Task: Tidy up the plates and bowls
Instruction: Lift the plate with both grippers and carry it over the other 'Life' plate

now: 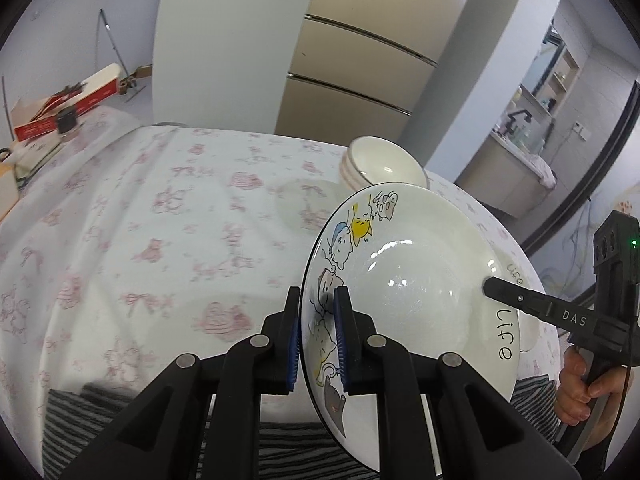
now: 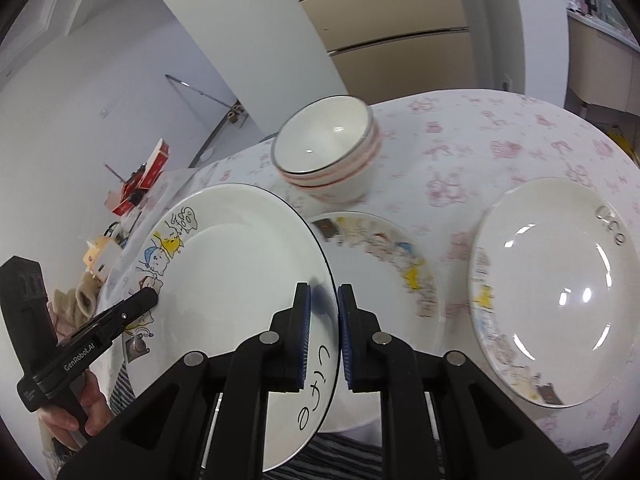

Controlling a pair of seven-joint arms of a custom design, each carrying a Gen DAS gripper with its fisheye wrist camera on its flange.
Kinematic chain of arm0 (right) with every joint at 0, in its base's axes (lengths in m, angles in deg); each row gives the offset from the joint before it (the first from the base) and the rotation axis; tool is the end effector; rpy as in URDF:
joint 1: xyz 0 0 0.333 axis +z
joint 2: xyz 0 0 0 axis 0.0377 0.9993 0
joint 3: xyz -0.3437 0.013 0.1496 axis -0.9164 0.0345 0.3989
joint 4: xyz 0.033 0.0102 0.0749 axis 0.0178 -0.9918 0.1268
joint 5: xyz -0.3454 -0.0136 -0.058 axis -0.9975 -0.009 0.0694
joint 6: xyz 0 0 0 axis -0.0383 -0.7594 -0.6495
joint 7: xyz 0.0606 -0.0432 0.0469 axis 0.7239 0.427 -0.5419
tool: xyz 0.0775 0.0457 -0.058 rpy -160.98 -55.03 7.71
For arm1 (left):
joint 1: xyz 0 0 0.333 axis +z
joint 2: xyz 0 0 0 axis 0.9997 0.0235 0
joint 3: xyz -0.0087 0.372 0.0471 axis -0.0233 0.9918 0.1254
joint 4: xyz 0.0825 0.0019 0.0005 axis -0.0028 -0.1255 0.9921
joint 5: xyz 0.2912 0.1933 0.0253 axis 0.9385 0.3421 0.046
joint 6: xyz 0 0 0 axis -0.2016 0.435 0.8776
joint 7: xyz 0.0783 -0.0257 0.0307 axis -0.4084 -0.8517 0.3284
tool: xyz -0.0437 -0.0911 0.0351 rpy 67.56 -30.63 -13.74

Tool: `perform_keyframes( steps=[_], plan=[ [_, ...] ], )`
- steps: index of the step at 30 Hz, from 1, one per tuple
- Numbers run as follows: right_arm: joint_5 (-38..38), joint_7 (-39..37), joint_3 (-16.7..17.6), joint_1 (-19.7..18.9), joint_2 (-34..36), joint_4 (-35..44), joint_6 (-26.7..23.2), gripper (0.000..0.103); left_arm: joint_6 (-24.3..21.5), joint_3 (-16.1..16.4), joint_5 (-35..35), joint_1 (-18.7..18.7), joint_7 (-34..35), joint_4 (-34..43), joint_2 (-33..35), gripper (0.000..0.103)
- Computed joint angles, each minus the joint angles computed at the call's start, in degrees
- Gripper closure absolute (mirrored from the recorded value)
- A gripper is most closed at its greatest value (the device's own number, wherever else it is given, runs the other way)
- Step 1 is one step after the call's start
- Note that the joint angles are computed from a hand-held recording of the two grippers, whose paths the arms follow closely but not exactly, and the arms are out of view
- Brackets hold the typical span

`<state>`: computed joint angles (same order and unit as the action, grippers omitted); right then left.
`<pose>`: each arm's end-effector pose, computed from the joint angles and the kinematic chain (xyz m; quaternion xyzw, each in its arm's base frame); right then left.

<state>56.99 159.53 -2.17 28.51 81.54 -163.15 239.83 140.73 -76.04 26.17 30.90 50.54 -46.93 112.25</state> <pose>0.4464 0.2553 0.3639 -0.6017 0.7181 -0.0663 0.3434 0.4582 -0.4531 0.3640 -0.5954 0.7141 -0.3577 0.0871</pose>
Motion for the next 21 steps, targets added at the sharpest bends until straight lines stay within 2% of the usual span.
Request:
perform_keyframes(
  steps=[4, 8, 11, 15, 21],
  plan=[
    [0.17, 0.46, -0.17, -0.84, -1.24, -2.98, 2.03, 0.089, -1.92, 1.01, 0.80, -1.59, -0.53, 2.84, 1.47, 0.088],
    [-1.91, 2.73, 1.05, -3.63, -1.30, -5.25, 4.55, 0.089, -3.03, 2.84, 2.83, -3.31, -2.57, 4.92, 2.81, 0.088],
    [-2.10, 2.71, 0.61, -3.60, -1.12, -6.50, 6.52, 0.089, -4.08, 2.18, 4.75, -2.67, -3.60, 6.00, 3.35, 0.088],
    [-5.10, 5.65, 1.81, -6.04, -0.14, -7.09, 7.88, 0.089, -5.60, 1.60, 7.30, -1.73, -6.03, 7.31, 4.45, 0.087],
    [-6.65, 7.75, 1.95, -6.54, 1.93, -6.73, 9.48, 0.089, -6.79, 0.74, 10.64, 0.09, -9.49, 8.57, 6.06, 0.085]
  ],
)
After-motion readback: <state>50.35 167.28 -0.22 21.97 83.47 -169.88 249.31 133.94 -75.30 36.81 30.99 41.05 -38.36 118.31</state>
